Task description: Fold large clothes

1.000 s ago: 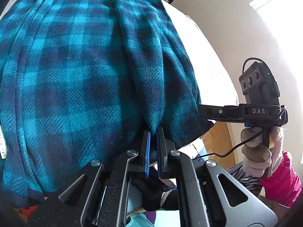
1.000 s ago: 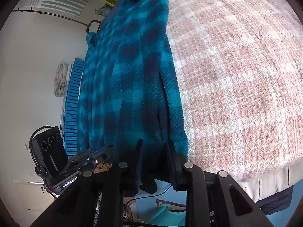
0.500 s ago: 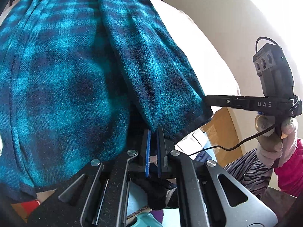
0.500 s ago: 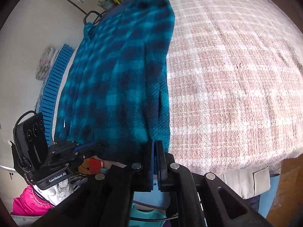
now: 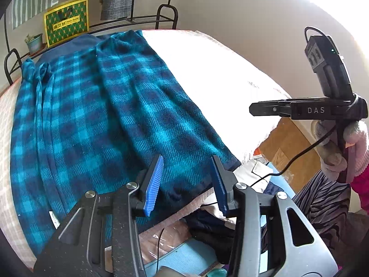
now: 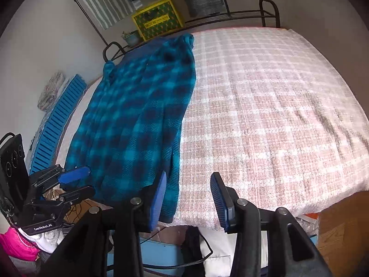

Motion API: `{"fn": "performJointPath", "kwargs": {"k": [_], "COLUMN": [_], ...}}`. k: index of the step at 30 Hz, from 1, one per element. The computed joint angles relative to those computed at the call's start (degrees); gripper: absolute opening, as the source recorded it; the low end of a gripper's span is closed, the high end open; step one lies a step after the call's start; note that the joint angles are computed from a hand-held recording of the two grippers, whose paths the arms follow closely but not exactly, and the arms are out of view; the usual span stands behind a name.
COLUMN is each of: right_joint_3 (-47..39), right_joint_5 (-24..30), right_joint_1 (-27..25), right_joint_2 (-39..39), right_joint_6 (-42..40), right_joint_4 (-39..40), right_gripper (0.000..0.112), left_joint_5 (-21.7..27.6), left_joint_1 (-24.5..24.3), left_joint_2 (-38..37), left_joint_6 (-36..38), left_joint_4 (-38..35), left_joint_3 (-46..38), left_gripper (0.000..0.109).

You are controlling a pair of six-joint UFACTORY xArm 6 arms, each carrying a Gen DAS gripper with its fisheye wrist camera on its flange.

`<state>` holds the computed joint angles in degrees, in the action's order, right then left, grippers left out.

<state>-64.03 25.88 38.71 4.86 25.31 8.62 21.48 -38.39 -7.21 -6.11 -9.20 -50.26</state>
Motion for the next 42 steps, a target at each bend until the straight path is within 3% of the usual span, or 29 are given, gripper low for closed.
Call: {"fn": "performJointPath", "kwargs": {"k": [3, 5, 7, 10, 14, 20, 23, 26, 28, 29, 33, 36, 38, 42], "right_joint_3": [5.4, 7.8, 9.9, 11.6, 12.8, 14.0, 14.4, 13.2, 11.9, 11.0, 6.1, 0.1, -3.8, -13.7], "right_joint_5": [-5.1, -6.7, -7.5, -7.8, -8.8, -10.5, -11.6, -11.2, -10.6, -10.5, -9.4, -6.9, -5.8, -1.6], "right_joint_1": [-0.9, -1.8, -2.9, -4.4, -5.8, -6.7, -6.5, -6.3, -6.1, -6.1, -6.0, -6.1, -6.3, -7.0], "right_joint_2": [-3.6, -5.5, -7.2, -8.5, -9.1, -9.0, -8.4, -7.2, -6.2, -5.7, -2.0, 2.8, 6.3, 14.4], "right_joint_6": [4.1, 7.1, 8.5, 9.7, 12.7, 8.7, 1.5, -2.8, -4.1, -4.9, -7.4, -14.0, -14.0, -26.2], "right_joint_4": [-4.3, -7.3, -8.5, -9.1, -11.3, -5.2, 5.2, 10.3, 11.2, 11.8, 12.9, 19.3, 18.8, 33.1], "right_gripper": [0.056, 0.057, 0.057, 0.057, 0.063, 0.063, 0.063, 0.063, 0.063, 0.063, 0.063, 0.063, 0.063, 0.063], "left_joint_5": [2.4, 3.6, 3.1, 3.2, 6.1, 12.0, 14.5, 14.4, 13.2, 13.3, 9.4, 7.4, 5.6, 3.6], "left_joint_1": [-1.1, -1.6, -2.2, -3.6, -4.9, -3.9, -4.4, -5.0, -4.7, -4.4, -2.6, -1.8, -1.2, -0.2], "left_joint_2": [4.4, 6.5, 8.2, 9.9, 14.6, 23.6, 26.8, 27.2, 26.9, 26.8, 25.0, 22.3, 20.2, 16.1], "left_joint_6": [0.2, -2.4, 0.1, -0.6, -3.3, -11.5, -16.1, -17.7, -18.0, -19.0, -11.9, -8.7, -6.2, -2.4], "left_joint_4": [0.6, 3.0, -0.4, 0.0, 1.7, 3.4, 10.4, 14.4, 15.3, 17.0, 6.7, -1.5, -7.2, -13.9], "left_joint_3": [-3.8, -5.1, -5.8, -7.5, -13.4, -24.5, -28.1, -28.4, -27.6, -27.4, -24.1, -21.1, -18.6, -14.8], "left_gripper": [0.043, 0.043, 0.043, 0.043, 0.043, 0.043, 0.043, 0.043, 0.032, 0.014, 0.005, 0.004, 0.004, 0.003]}}
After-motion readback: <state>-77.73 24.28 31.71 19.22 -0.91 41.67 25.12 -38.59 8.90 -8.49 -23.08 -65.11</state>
